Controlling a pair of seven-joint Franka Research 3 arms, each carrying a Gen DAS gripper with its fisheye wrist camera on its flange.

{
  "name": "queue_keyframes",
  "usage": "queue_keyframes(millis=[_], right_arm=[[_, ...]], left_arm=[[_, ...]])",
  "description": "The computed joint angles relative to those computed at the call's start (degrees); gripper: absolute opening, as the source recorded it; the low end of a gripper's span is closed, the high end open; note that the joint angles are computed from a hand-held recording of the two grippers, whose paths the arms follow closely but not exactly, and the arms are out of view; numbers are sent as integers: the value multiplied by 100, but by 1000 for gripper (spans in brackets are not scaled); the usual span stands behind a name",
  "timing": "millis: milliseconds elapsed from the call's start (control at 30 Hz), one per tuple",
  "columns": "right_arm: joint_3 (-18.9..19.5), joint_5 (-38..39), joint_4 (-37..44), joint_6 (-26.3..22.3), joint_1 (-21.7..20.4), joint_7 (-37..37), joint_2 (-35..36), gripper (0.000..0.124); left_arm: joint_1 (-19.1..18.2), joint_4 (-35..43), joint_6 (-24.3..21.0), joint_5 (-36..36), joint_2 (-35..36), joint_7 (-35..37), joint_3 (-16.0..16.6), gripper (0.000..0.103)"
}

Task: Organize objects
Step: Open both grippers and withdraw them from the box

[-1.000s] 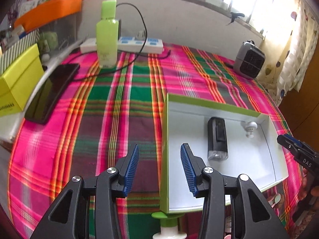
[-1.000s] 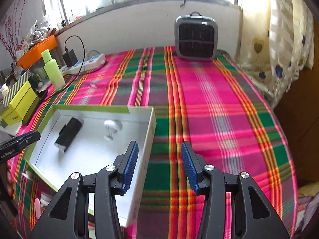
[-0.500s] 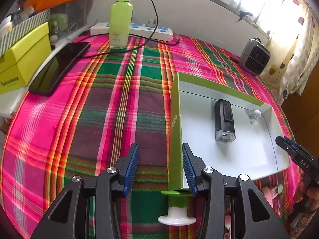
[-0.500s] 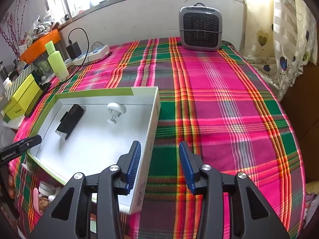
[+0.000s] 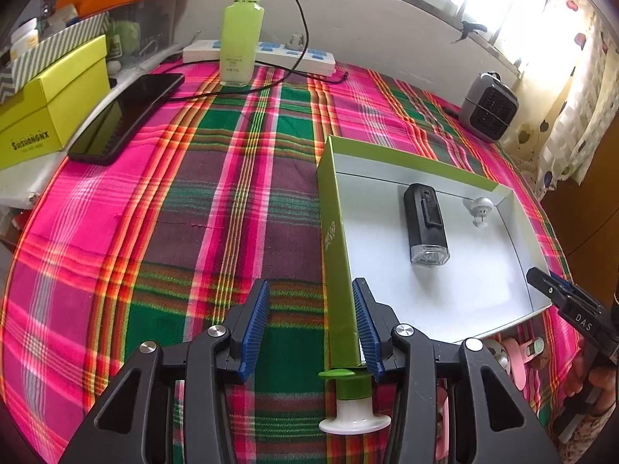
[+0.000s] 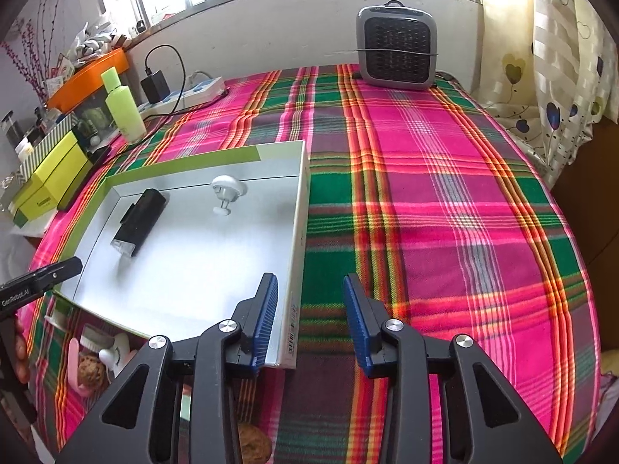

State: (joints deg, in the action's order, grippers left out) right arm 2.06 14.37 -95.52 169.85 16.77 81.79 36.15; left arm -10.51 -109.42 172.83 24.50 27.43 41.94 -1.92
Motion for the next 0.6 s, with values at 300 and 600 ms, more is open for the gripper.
queue_keyframes(millis=[300,600], right_arm=[[130,126,-265,191,-75,-92,-163,37],[124,277,-809,759,-24,-86,-476,37]], left_arm=[[-112,-225,137,98,-159,-167,155,42],[-571,-722,621,557,-494,-759,715,47]])
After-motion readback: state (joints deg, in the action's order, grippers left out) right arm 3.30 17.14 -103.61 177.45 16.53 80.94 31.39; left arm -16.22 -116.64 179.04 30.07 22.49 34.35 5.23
